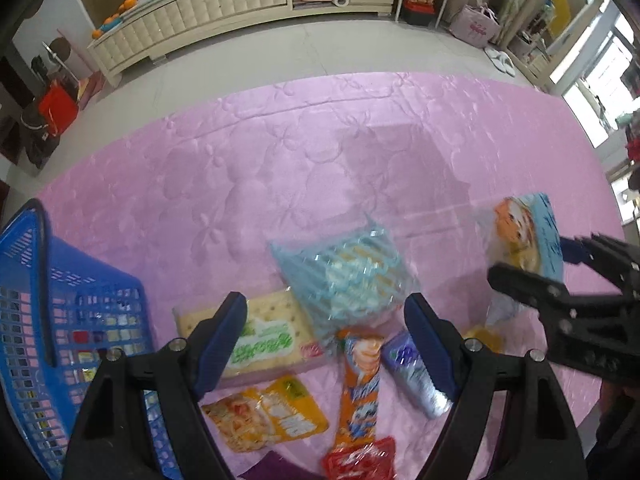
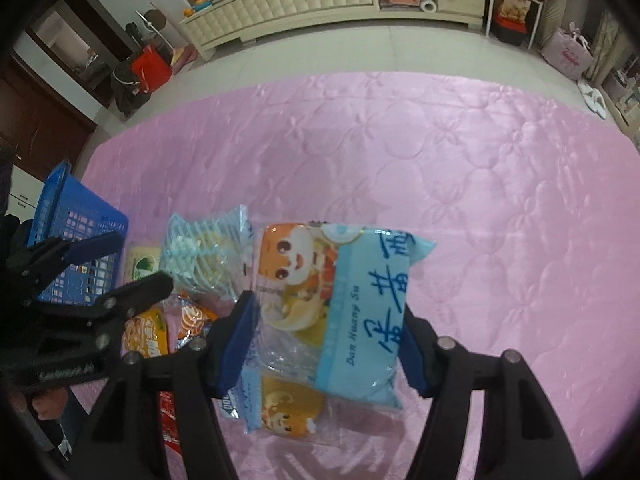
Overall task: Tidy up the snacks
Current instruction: 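Grasp the light blue striped bag with the left tool while the right tool holds the bread bag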
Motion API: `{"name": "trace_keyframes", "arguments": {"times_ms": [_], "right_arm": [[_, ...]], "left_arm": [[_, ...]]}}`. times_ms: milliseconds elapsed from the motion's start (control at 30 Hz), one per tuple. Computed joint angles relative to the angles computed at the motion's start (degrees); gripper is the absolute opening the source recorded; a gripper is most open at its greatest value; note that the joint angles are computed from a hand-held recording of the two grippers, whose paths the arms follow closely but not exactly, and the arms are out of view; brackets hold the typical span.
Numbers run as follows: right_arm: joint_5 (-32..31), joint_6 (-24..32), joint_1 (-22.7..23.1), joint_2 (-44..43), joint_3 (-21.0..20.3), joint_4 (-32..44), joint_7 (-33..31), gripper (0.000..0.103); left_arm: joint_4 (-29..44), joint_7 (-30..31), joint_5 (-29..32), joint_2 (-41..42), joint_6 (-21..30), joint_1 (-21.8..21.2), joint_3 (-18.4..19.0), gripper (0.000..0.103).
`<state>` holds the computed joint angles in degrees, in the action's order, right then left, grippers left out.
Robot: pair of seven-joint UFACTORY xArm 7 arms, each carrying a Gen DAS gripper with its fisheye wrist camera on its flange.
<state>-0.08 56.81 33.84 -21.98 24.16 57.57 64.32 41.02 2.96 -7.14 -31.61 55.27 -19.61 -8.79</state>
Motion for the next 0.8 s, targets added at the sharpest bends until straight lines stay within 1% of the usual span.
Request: {"name": "trace_keyframes", "arguments": {"times_ms": [100, 233, 333, 400, 533, 667, 800], "right_arm": [[-0.23, -0.83, -0.33, -0.48, -0.27, -1.08, -0.11, 0.069], [0.04, -2.89, -0.25, -0.35, -0.35, -2.74, 0.21, 0.069], [0.48, -4.39, -0.09, -0.85, -0.67, -4.42, 0.10, 0.069], [0.71, -4.99, -0.17, -0.30, -0.80, -4.37, 0.21, 0.069], [1.35, -7.05, -0.20, -0.44, -1.19, -5.99, 0.23, 0.069], [1.29, -7.69, -0.12, -0.04, -0.91, -5.92, 0.41, 0.069], [1.26, -7.97, 0.14, -0.30, -1.13, -6.36, 0.08, 0.069]], "left_arm": [[1.10, -1.80, 0.62, 3.22, -0.79, 0.40, -1.00, 0.080], [1.59, -3.24, 0.57, 5.89, -1.76, 0.12, -1.17, 0.080], [1.74, -2.41, -2.38, 7.27, -2.90, -0.96, 0.07, 0.080], [2.16, -3.25, -1.64, 8.36, -3.40, -0.70, -0.53, 0.082], [3.01, -5.07, -0.15, 10.51, -4.39, -0.66, -1.61, 0.082], [4.35, -6.54, 2.04, 12.04, -3.57, -0.96, -2.52, 0.082], [3.82, -7.94, 4.71, 12.71, -4.81, -1.43, -3.55, 0.082]]}}
